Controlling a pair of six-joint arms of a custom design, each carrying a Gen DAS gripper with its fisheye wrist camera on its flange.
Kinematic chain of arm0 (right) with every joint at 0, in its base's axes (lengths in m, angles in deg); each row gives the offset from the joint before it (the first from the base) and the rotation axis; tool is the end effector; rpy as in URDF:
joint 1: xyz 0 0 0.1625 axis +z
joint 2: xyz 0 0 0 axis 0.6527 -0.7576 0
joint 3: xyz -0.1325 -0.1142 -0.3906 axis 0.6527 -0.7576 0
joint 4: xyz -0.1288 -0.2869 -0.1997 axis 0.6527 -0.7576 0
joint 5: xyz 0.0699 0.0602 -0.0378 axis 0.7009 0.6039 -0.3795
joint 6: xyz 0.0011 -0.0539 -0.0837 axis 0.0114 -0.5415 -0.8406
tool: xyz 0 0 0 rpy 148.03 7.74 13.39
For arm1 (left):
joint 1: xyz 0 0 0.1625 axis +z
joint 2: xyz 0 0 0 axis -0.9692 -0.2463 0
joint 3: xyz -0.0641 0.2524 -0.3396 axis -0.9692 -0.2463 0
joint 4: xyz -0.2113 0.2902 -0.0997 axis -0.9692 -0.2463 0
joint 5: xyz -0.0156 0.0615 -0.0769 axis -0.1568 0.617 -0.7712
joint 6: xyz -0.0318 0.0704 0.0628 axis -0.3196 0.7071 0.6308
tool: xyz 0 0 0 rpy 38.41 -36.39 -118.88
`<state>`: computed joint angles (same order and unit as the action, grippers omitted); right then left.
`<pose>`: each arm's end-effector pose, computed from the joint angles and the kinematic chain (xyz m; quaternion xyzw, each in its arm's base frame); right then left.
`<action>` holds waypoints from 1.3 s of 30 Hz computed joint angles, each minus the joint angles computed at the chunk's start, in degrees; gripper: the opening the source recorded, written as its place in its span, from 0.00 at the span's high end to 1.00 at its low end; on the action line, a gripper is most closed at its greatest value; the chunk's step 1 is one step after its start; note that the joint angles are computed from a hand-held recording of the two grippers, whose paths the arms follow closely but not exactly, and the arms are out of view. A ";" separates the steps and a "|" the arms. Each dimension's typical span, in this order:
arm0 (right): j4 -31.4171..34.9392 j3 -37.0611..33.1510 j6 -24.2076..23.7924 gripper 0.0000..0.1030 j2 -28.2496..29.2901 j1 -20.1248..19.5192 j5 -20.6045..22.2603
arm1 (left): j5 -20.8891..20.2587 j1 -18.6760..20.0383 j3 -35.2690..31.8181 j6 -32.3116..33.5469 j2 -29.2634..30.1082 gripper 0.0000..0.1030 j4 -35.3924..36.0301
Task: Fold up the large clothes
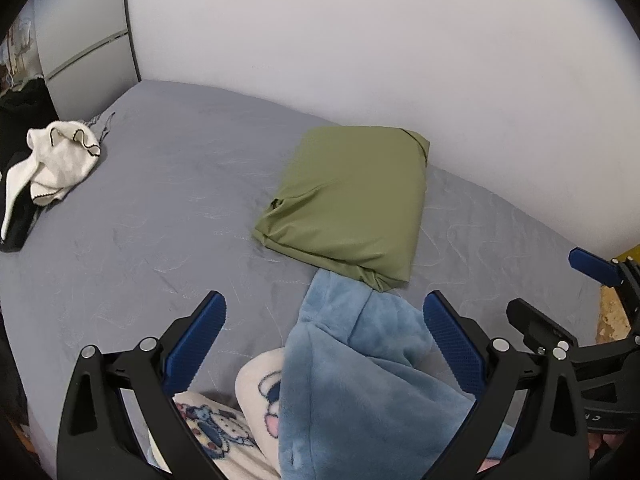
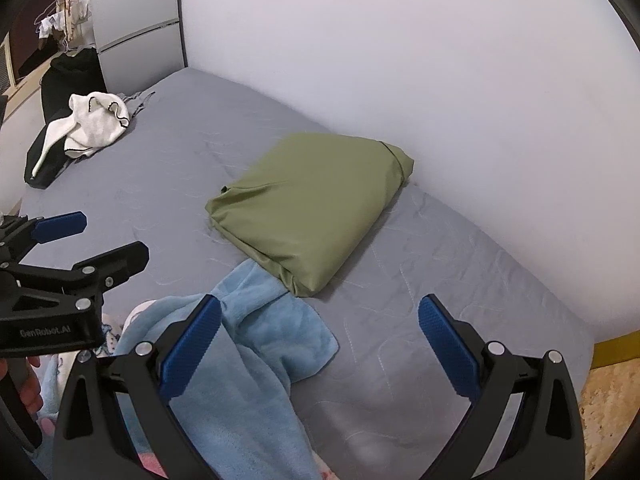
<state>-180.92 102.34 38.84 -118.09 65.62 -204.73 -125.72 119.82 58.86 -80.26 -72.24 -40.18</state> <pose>0.2551 -0.6639 0.3981 0.1428 -0.8558 0.2865 0.4062 -0.4702 -0.7413 0.2240 0.1640 0.9038 -0.2464 0.3091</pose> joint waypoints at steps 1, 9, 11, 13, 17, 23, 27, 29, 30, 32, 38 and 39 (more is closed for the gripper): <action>-0.03 -0.21 -0.15 0.06 0.08 -0.04 -0.01 | 0.04 0.00 -0.68 0.04 0.36 0.06 0.23; -0.18 0.03 -0.18 0.06 0.19 -0.27 -0.69 | 0.39 0.23 -5.16 -0.56 2.47 0.06 3.82; 0.31 -0.48 -0.22 0.06 0.30 -0.44 -0.67 | 0.80 0.21 -6.36 -0.67 3.08 0.06 5.17; 0.49 -0.69 -0.12 0.06 0.33 -0.47 -0.78 | 1.22 0.21 -8.23 -0.76 3.96 0.06 6.95; 0.27 -0.68 -0.16 0.06 0.29 -0.50 -1.05 | 1.64 0.13 -7.29 -1.10 3.44 0.06 6.61; -0.01 -0.21 -0.21 0.06 0.01 -0.56 -1.36 | 2.38 0.07 -5.99 -1.85 2.72 0.06 6.90; -0.08 -0.11 -0.31 0.06 0.00 -0.60 -1.61 | 2.59 0.05 -5.12 -2.15 2.28 0.06 7.06; 0.07 -0.04 -0.12 0.06 -0.06 -0.56 -1.77 | 2.68 0.03 -4.77 -2.12 2.11 0.06 6.91; 0.11 -0.07 -0.07 0.06 -0.07 -0.56 -1.77 | 2.64 0.03 -4.79 -2.10 2.11 0.06 6.93; -0.08 0.00 -0.19 0.06 -0.11 -0.55 -1.87 | 2.66 -0.01 -4.11 -1.93 1.76 0.06 6.52; 0.29 0.22 -0.08 0.06 -0.14 -0.63 -2.07 | 3.19 -0.07 -3.65 -1.93 1.54 0.06 6.77; 0.48 0.21 -0.04 0.06 -0.13 -0.64 -2.13 | 3.28 -0.08 -3.60 -1.94 1.50 0.06 6.85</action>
<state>-180.44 102.55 38.79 -118.22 64.99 -206.86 -122.44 119.74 55.26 -82.20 -70.73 -33.33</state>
